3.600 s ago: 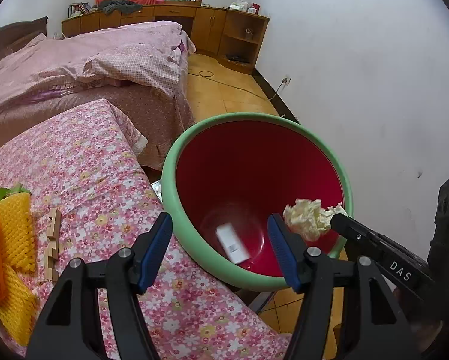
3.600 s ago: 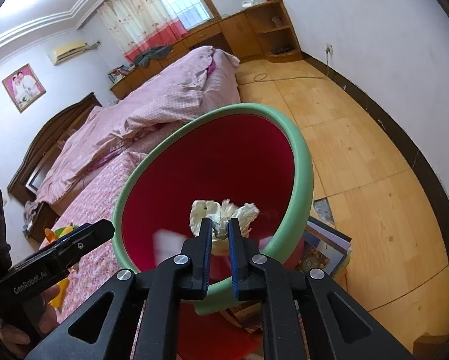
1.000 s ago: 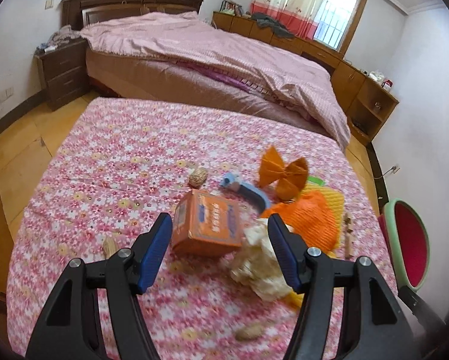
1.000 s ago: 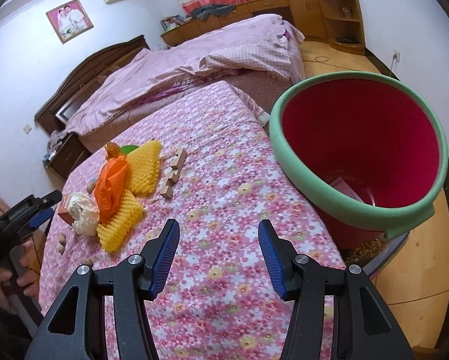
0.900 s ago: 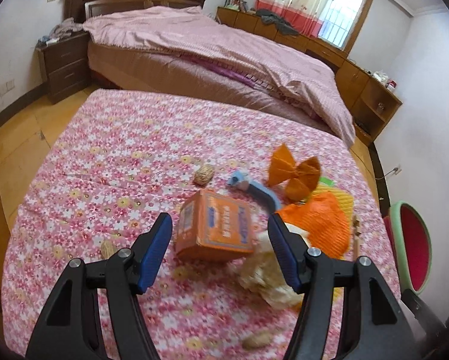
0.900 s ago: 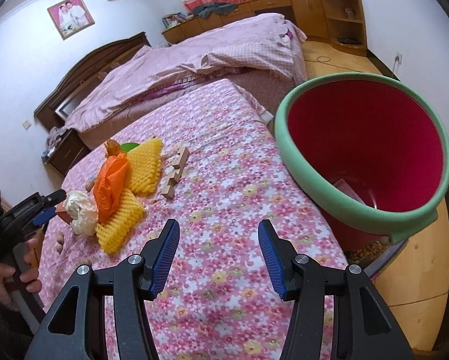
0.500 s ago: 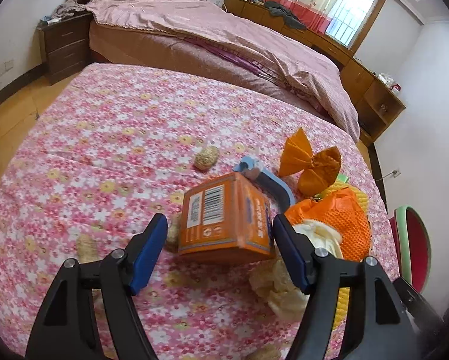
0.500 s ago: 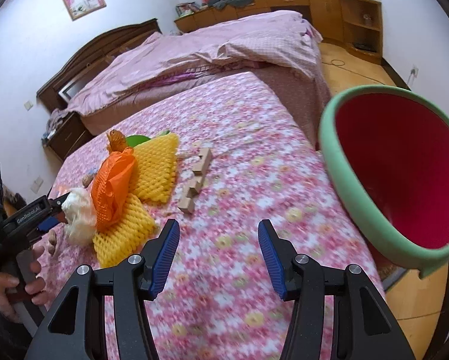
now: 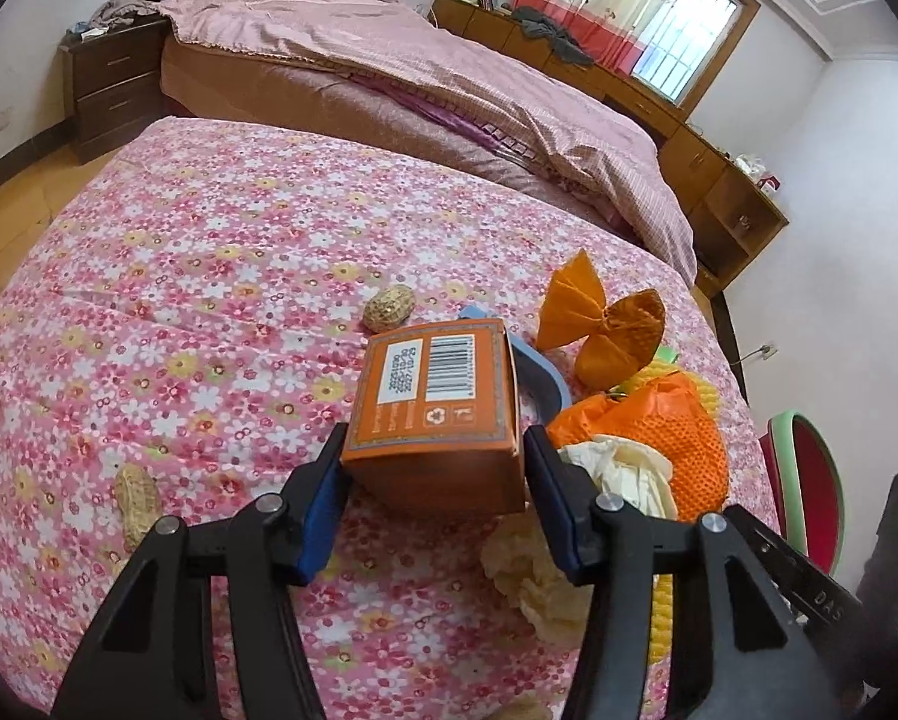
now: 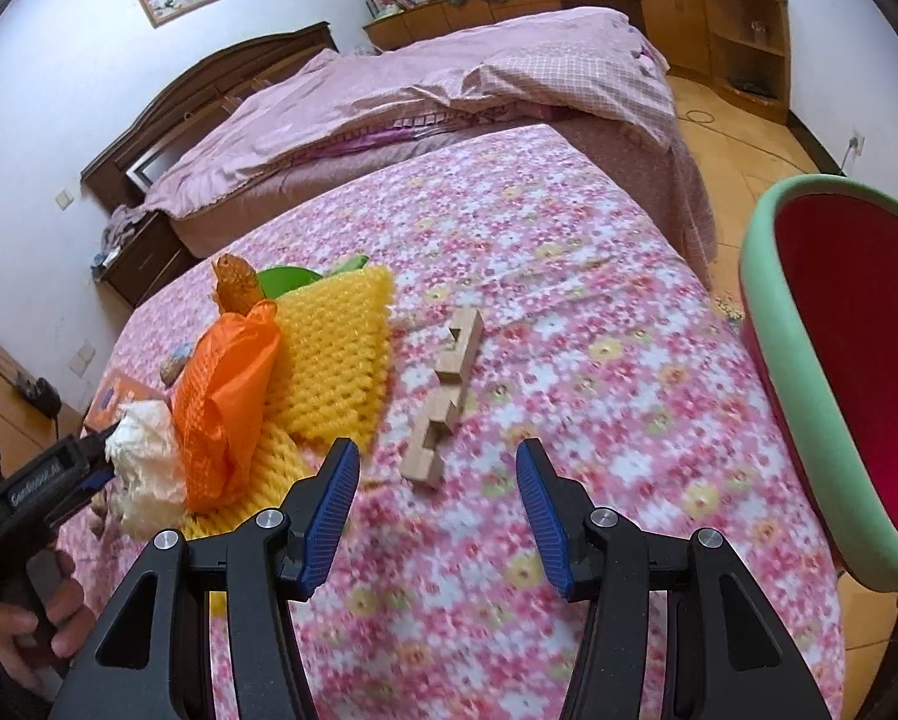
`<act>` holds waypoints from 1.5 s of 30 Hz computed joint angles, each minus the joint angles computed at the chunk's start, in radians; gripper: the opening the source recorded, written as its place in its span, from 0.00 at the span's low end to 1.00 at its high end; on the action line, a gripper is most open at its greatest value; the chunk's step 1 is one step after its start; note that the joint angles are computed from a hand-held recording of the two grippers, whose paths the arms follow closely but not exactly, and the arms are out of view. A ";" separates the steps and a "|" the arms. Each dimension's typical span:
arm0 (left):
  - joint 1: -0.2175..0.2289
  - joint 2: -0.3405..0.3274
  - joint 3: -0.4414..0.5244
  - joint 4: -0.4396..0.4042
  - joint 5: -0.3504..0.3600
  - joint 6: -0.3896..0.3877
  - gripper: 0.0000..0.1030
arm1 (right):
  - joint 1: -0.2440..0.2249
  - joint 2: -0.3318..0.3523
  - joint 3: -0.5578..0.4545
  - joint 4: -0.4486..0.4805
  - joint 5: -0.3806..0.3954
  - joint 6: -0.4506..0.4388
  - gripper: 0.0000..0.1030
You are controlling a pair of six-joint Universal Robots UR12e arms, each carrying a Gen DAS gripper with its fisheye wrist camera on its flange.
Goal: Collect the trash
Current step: 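Grasp the brown cardboard box with the left tool while the right tool grasps the wooden blocks, then carry the cardboard box and wooden blocks over the red bin with both tools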
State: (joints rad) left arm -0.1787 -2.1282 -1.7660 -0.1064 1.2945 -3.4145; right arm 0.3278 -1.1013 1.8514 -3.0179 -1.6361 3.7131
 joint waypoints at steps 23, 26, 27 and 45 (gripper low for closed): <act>-0.010 0.130 -0.146 0.183 -0.020 -0.013 0.44 | -0.001 -0.021 0.084 -0.126 -0.011 0.046 0.10; -0.017 0.142 -0.157 0.190 -0.029 -0.007 0.44 | 0.001 -0.040 0.114 -0.146 0.003 0.056 0.10; -0.020 0.146 -0.160 0.189 -0.031 -0.003 0.44 | 0.003 -0.047 0.125 -0.152 0.006 0.060 0.10; -0.104 0.155 -0.144 0.118 -0.068 0.096 0.44 | 0.004 -0.183 0.290 -0.276 -0.090 0.081 0.10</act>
